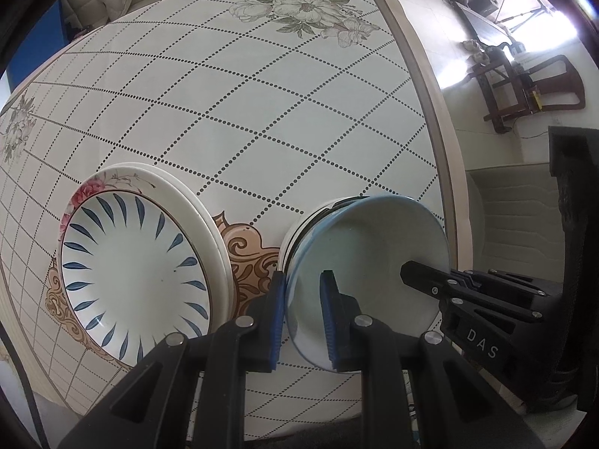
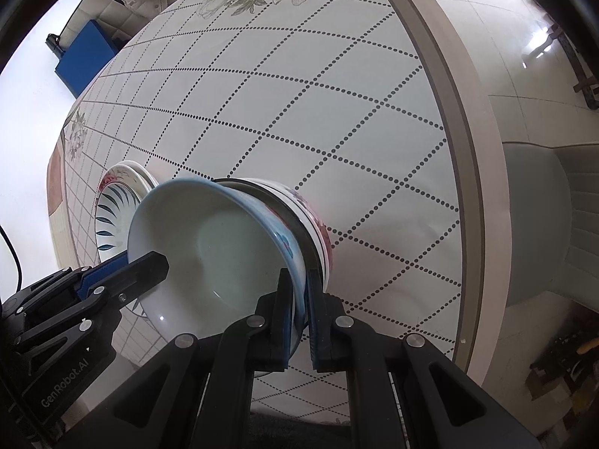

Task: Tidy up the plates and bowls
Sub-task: 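Lower the blue-rimmed bowl onto the black-rimmed bowl with the right gripper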

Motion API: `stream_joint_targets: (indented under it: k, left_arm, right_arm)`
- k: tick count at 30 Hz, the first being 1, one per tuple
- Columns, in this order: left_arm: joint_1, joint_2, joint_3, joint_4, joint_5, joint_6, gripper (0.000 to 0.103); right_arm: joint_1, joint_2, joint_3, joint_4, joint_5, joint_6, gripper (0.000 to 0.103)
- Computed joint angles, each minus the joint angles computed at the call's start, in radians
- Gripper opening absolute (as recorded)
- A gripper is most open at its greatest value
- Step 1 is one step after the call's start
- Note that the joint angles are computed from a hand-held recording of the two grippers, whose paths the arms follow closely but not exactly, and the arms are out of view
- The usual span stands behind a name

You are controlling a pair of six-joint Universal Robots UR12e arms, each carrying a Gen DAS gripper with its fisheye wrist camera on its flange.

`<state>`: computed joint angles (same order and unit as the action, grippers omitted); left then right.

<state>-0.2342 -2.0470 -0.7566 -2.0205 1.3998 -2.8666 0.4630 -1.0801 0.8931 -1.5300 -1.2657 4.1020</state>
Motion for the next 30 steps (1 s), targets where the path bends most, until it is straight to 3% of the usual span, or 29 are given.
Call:
stream_joint_targets:
  k: [8, 24, 30]
  left_arm:
    - [0.001, -0.013, 0.017, -0.026, -0.005, -0.009, 0.016]
    - [0.004, -0.027, 0.035, -0.064, -0.003, -0.011, 0.016]
    - [0.005, -0.030, 0.043, -0.071, -0.009, -0.008, 0.016]
  right_arm:
    - [0.000, 0.023, -0.042, 0.045, 0.001, -0.008, 0.009]
    - [0.001, 0.122, -0.241, 0.274, -0.008, -0.079, 0.009]
    - [-0.010, 0.099, -0.196, 0.251, 0.026, -0.067, 0.009]
